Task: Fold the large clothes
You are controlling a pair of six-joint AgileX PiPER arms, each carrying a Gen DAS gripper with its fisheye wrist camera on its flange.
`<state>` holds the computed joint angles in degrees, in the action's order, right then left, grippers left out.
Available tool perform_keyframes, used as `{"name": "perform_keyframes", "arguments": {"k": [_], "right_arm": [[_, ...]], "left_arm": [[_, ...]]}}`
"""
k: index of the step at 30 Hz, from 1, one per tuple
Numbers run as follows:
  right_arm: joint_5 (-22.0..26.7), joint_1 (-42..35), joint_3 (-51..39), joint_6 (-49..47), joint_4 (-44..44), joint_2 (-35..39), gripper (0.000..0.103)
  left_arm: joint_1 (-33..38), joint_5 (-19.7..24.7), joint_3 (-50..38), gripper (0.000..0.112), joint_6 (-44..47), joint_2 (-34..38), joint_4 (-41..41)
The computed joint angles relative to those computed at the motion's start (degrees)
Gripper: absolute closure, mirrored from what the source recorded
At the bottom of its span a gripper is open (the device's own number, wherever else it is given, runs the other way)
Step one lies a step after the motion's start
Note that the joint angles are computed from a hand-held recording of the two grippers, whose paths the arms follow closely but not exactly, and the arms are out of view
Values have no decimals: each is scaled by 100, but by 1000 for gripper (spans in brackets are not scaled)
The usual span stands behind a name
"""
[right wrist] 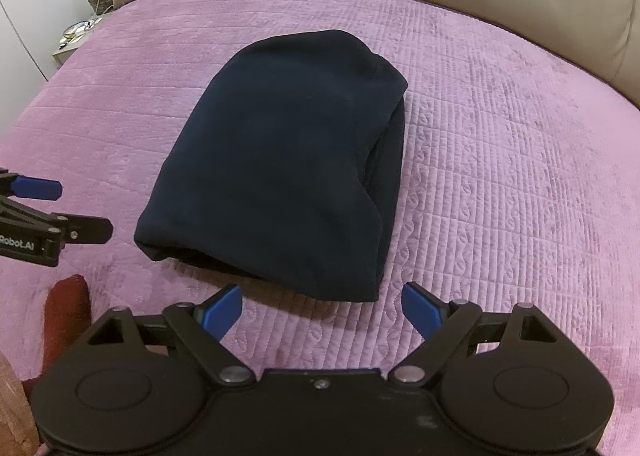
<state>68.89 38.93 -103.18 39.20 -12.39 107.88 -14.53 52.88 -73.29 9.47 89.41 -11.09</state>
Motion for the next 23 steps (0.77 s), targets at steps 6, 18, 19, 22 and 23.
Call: {"name": "perform_keyframes", "arguments": {"k": [6, 18, 19, 22, 23], "right_arm": [[-31, -5, -3, -12, 73, 1, 1], [-70, -6, 2, -82, 152, -2, 1], [-78, -11, 11, -101, 162, -6, 1], [-82, -17, 21, -118, 178, -7, 1], [-82, -21, 21, -125, 183, -8, 1]], "left_arm": [[88, -23, 33, 11, 189, 4, -198], [70, 11, 21, 9, 403, 31, -388], [55, 8, 26, 9, 430, 25, -389], [33, -3, 47, 9, 384, 11, -322], [40, 1, 51, 10, 371, 14, -318]]}}
